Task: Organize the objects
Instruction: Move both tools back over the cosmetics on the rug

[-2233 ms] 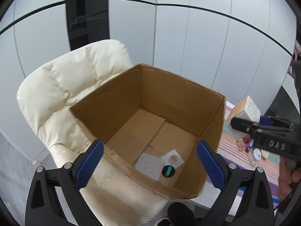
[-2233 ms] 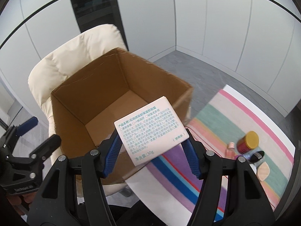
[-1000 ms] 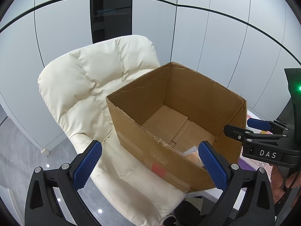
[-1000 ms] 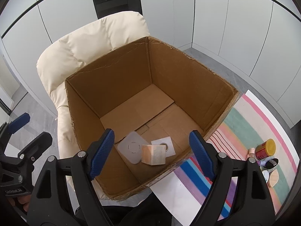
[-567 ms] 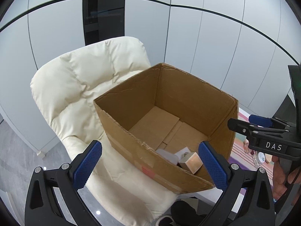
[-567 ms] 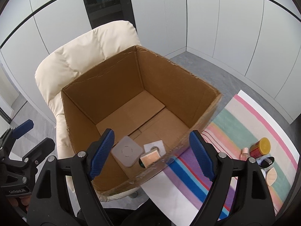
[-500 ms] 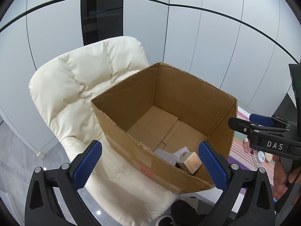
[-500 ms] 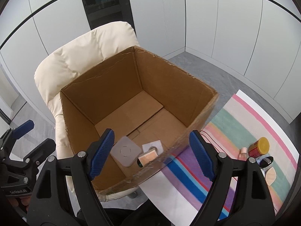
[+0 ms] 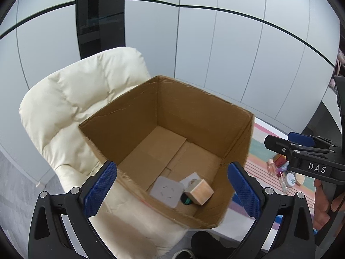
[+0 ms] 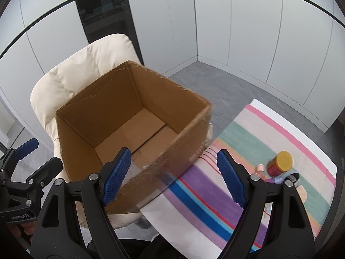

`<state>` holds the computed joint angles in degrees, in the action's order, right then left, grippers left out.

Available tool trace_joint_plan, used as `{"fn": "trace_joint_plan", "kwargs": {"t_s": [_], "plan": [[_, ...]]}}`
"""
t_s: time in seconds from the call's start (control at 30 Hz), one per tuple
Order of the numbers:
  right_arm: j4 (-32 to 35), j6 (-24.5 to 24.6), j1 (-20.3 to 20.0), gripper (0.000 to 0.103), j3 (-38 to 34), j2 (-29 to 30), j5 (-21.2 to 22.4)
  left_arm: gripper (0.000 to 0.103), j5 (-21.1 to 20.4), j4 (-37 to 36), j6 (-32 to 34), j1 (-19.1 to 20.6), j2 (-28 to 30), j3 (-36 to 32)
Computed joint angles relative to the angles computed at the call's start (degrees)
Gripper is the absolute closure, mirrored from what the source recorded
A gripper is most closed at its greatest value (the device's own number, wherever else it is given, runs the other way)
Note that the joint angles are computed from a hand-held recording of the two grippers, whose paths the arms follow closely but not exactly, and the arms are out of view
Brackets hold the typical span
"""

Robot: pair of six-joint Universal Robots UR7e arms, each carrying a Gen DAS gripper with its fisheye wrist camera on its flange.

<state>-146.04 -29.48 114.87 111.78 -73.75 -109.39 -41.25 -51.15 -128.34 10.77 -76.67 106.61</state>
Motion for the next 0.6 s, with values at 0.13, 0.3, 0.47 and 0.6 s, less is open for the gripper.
{"fn": "trace_joint_plan", "kwargs": {"t_s": [0.13, 0.3, 0.47, 0.6], "plan": [[0.1, -0.4, -1.1, 0.019, -0.3, -0.8, -0.4, 0.001, 1.7, -2.3, 2.8, 0.8, 1.4, -0.7], [-0.3, -1.5, -2.4, 0.019, -0.5, -1.5, -1.1, 0.001, 3.7, -6.0, 6.5, 2.0, 3.0, -1.3], [-0.2, -1.6, -3.6, 0.019, -0.9, -2.2, -1.6, 0.001, 5.0, -10.0, 10.3, 3.1, 4.6, -1.7], [-0.7, -2.7, -4.3, 0.019, -0.9, -2.7, -2.2, 0.001, 6.0, -12.7, 13.0, 3.8, 5.8, -2.0]]}}
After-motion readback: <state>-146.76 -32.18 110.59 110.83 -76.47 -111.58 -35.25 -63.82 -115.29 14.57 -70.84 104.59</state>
